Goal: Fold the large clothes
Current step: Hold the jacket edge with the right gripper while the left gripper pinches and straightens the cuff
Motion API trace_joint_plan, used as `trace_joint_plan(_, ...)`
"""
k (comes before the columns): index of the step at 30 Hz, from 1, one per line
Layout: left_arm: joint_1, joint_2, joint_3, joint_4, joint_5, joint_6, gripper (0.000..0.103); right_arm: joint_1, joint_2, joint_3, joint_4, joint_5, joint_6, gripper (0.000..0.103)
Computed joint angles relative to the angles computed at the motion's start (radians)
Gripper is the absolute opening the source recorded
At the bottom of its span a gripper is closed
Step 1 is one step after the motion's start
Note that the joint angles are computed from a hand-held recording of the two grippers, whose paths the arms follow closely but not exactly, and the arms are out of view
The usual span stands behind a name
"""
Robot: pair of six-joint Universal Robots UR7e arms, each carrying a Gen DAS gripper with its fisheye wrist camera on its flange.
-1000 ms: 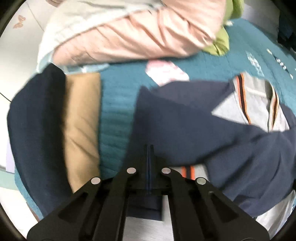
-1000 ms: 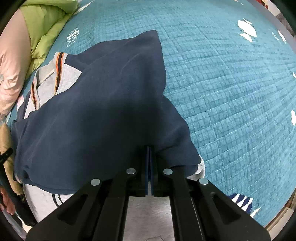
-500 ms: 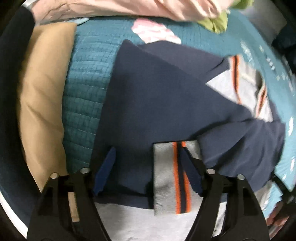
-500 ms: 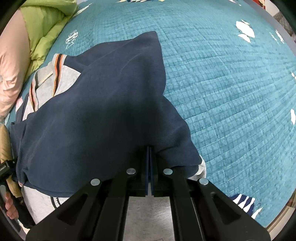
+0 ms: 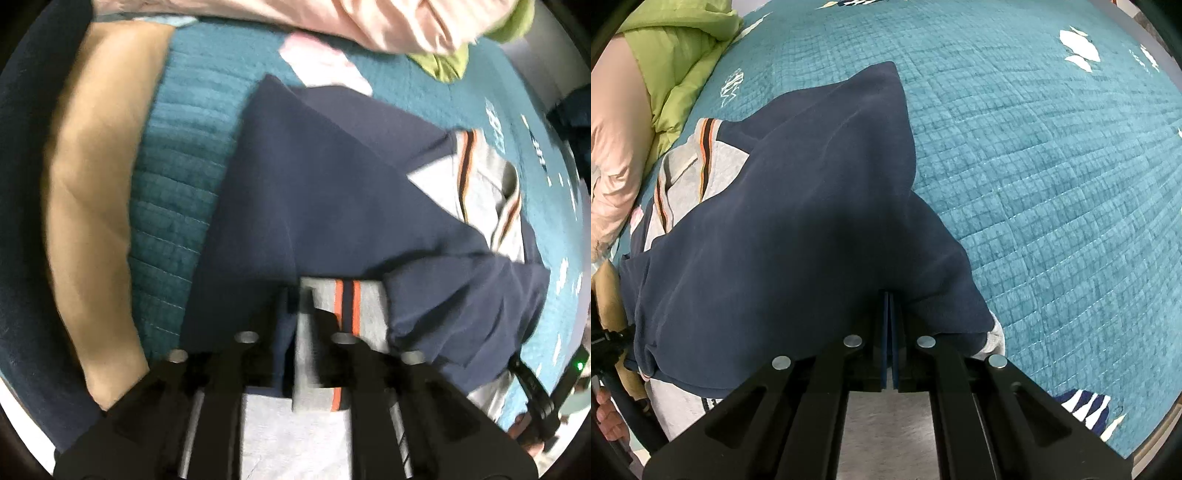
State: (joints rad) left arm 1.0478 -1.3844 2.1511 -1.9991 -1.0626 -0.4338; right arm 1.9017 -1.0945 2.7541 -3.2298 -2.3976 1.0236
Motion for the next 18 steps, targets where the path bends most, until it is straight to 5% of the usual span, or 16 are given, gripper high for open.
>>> trace_joint_plan(1,0.011,0.009,-0.006,-0.006,-0.030,0.009,0.051,-0.001,0.000,0.003,-0.009,0.003,-0.004,0.000)
trace_joint_plan(7,0.008,0.039,0.004,-0.028,-0.023,0.023,0.051,-0.007,0.002,0.014,-0.045,0.006,-0.022,0.000)
trace_joint_plan(9,0.031,0.037,-0.004,-0.052,-0.077,0.028,0.046,-0.001,0.007,0.013,-0.045,-0.001,-0.016,0.000)
trace_joint_plan(11,0.039,0.029,-0.002,-0.052,-0.082,0.028,0.025,0.004,0.013,0.008,-0.035,-0.006,-0.010,0.000)
trace_joint_plan(14,0.063,0.001,-0.008,-0.033,-0.102,0.016,0.009,0.005,0.021,0.007,-0.044,-0.007,0.000,0.000)
trace_joint_plan(18,0.061,-0.022,0.005,-0.033,-0.080,0.031,0.008,0.006,0.020,0.004,-0.035,-0.012,-0.002,0.000)
